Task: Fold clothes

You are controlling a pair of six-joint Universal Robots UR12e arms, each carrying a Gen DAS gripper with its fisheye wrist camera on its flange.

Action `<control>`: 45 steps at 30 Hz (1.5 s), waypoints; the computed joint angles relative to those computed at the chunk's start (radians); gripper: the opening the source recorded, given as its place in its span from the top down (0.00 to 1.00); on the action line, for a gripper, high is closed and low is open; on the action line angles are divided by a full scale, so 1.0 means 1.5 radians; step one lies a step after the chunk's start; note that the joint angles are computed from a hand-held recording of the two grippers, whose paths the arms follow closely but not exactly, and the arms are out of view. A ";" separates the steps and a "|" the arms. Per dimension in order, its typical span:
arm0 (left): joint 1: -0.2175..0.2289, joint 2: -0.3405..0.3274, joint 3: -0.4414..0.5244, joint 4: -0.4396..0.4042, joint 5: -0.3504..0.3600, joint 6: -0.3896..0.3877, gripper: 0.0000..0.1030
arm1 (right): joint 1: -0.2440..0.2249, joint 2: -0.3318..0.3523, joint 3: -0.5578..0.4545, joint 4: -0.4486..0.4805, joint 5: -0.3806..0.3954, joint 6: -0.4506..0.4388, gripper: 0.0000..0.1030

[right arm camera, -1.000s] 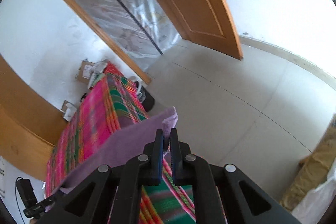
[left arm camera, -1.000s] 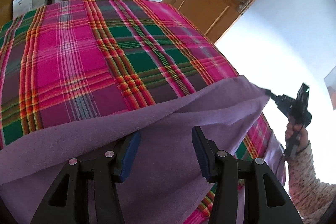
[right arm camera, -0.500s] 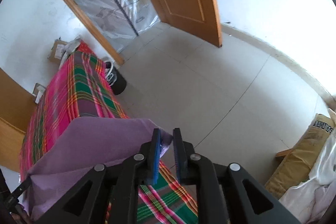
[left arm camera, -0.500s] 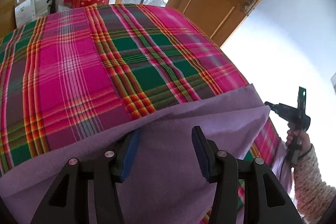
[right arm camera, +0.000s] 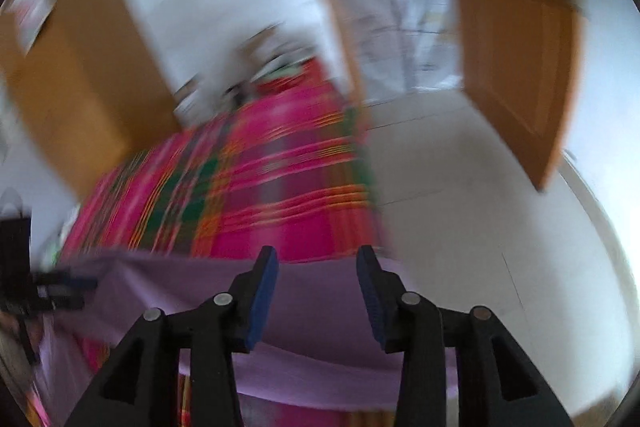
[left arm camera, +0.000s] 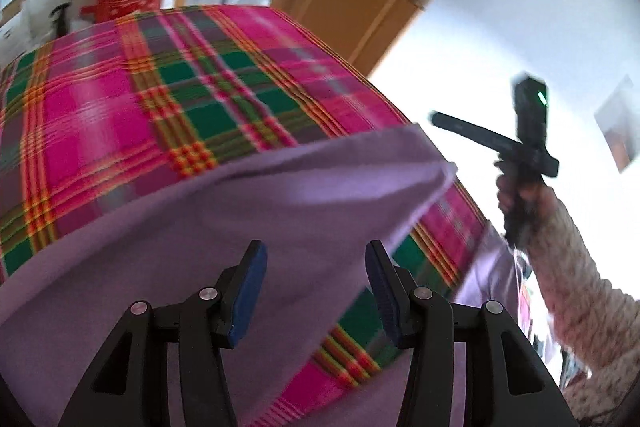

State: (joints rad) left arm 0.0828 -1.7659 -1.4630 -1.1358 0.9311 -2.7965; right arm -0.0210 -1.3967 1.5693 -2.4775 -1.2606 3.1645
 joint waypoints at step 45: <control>-0.011 0.008 -0.016 -0.059 -0.009 0.096 0.48 | 0.091 0.103 -0.135 0.110 -0.123 -0.233 0.83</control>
